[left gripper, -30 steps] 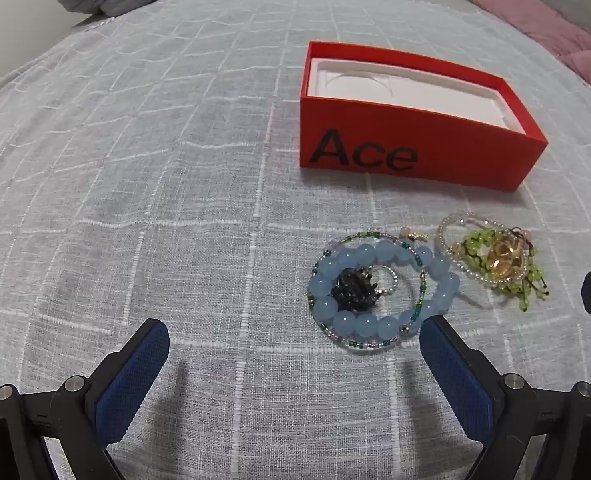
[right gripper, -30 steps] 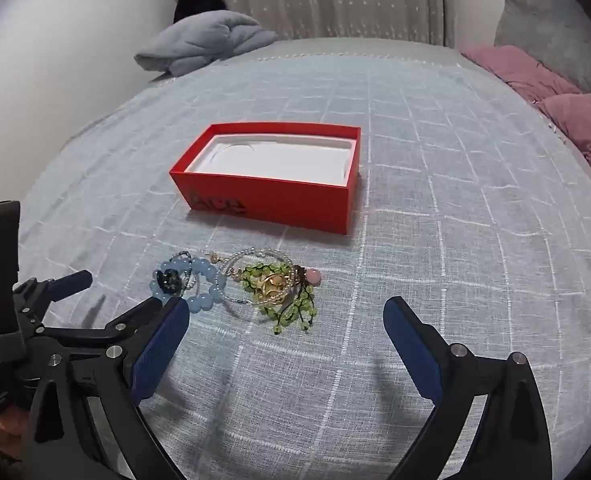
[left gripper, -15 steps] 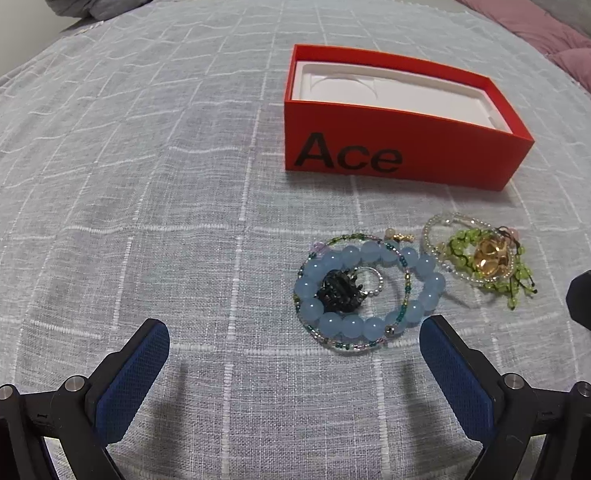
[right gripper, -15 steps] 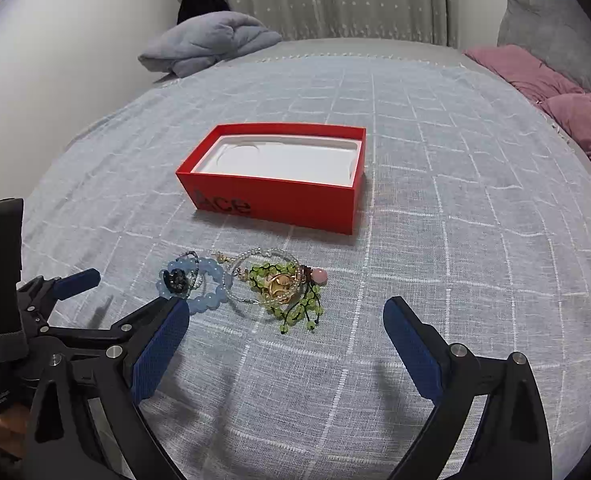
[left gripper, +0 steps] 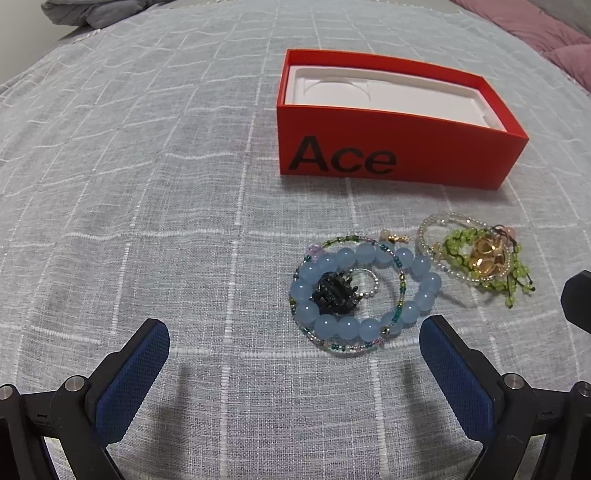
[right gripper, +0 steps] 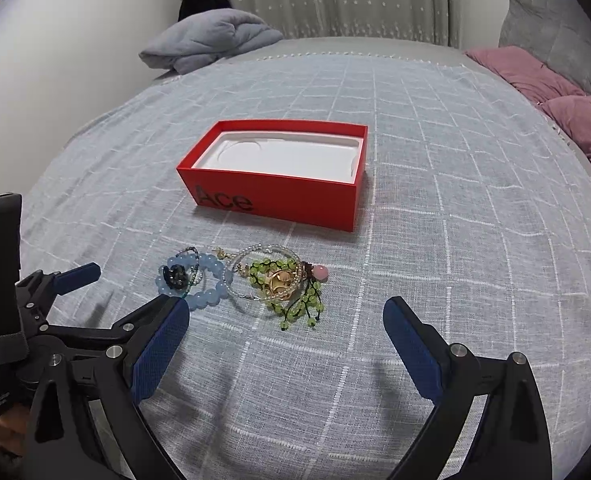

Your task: Organize jewelry

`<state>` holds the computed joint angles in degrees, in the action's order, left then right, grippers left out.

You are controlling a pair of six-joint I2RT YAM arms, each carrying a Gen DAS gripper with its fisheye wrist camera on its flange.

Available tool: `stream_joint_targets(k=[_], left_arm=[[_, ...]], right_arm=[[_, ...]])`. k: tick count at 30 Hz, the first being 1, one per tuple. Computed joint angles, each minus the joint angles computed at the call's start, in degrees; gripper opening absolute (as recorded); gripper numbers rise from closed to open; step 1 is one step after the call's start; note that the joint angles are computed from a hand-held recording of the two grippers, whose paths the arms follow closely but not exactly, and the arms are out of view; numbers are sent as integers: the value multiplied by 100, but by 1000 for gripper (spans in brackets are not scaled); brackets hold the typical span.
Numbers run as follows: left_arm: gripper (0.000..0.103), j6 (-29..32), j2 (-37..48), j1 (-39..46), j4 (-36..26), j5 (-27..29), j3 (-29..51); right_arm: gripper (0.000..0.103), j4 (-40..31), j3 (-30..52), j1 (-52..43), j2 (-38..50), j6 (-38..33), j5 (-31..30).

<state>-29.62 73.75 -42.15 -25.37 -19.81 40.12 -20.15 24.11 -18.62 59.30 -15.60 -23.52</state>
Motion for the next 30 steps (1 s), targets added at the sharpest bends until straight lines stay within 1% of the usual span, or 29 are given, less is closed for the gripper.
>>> stream_joint_targets(k=[4,9,30], left_arm=[[103,-6,-3,46,20,120,-11],[103,33,-30,18,22,129,-20],[103,58,-47,87,58,332,-59]], right_arm=[[99,3,5,23,21,-4,29],[99,43,-10,128,86,25,142],[99,-9,-57,195,-20,-34,157]])
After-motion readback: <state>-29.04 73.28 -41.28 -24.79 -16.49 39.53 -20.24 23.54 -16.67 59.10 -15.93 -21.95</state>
